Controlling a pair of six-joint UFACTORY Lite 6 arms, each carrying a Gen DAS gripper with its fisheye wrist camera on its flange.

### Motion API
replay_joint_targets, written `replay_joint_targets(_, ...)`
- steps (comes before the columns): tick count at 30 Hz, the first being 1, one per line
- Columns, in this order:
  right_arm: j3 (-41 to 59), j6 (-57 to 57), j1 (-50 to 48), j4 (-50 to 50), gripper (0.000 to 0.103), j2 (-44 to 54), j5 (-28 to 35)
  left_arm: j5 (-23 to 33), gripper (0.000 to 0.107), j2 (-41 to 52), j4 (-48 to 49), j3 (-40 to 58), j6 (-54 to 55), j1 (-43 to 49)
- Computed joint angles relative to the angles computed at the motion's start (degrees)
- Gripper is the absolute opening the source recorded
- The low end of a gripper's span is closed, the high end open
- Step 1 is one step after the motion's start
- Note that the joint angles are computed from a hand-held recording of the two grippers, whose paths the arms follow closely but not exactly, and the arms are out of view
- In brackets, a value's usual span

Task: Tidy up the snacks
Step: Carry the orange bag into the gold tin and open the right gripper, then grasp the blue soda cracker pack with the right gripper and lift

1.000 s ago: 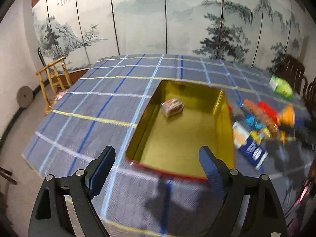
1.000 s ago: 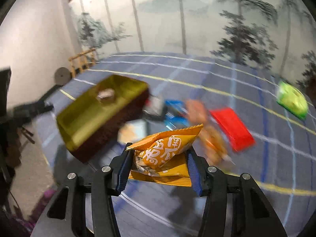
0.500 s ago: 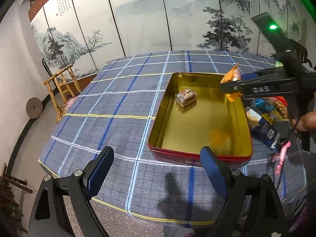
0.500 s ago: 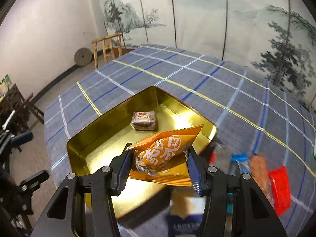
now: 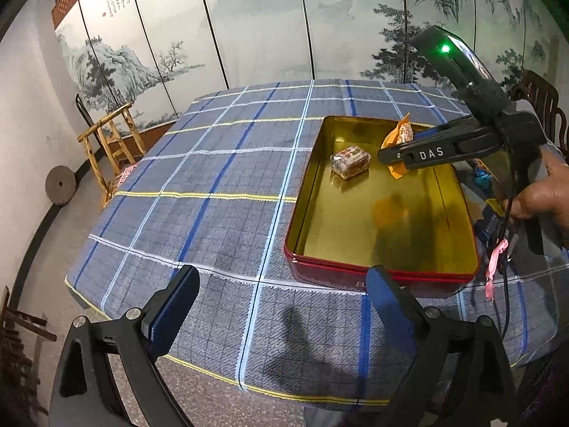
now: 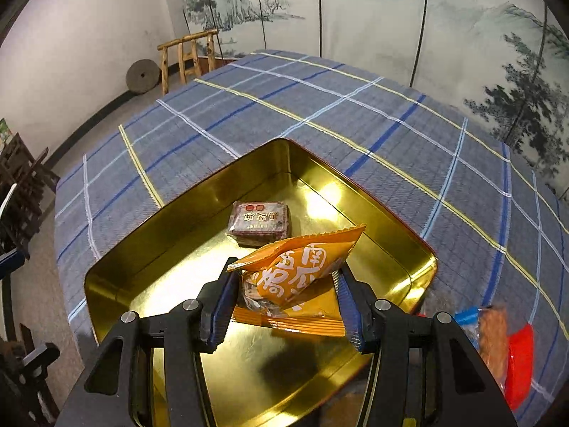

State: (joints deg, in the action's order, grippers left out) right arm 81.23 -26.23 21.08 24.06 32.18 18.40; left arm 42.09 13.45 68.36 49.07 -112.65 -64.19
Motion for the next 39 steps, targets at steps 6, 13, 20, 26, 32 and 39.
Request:
replay_joint_targets(6, 4.62, 5.23, 0.29, -4.38, 0.054, 4.23, 1.36, -2.09, 0.094, 0.11, -0.23, -0.9, -0.13, 1.19)
replay_joint_targets(13, 8.65, 6.68, 0.36, -4.96, 0.055, 7.54, 2.52, -3.46, 0.094, -0.3, -1.27, -1.51, 0.23, 2.07)
replay_joint_targets(20, -0.65, -13.16, -4.55, 16.69, 0.073, -1.68, 0.77, -3.01, 0.094, -1.49, -1.6, -2.21, -0.09, 1.85)
replay_joint_targets(26, -23.83, -33.42, -14.0, 28.93, 0.078, -25.09, 4.99, -3.55, 0.094, -2.55, -1.04, -2.46, -1.17, 0.95)
replay_joint_targets(32, -41.12, -36.29, -17.48, 23.48, 0.079, -36.72, 5.23, -2.92, 0.095, 0.24, -2.59, 1.53, 1.0, -1.89)
replay_joint_targets(39, -40.62, -45.33, -14.2, 30.79, 0.079, -29.55, -2.25, 0.86, 0.097, 0.85, -4.79, 3.95, 2.82, -5.15)
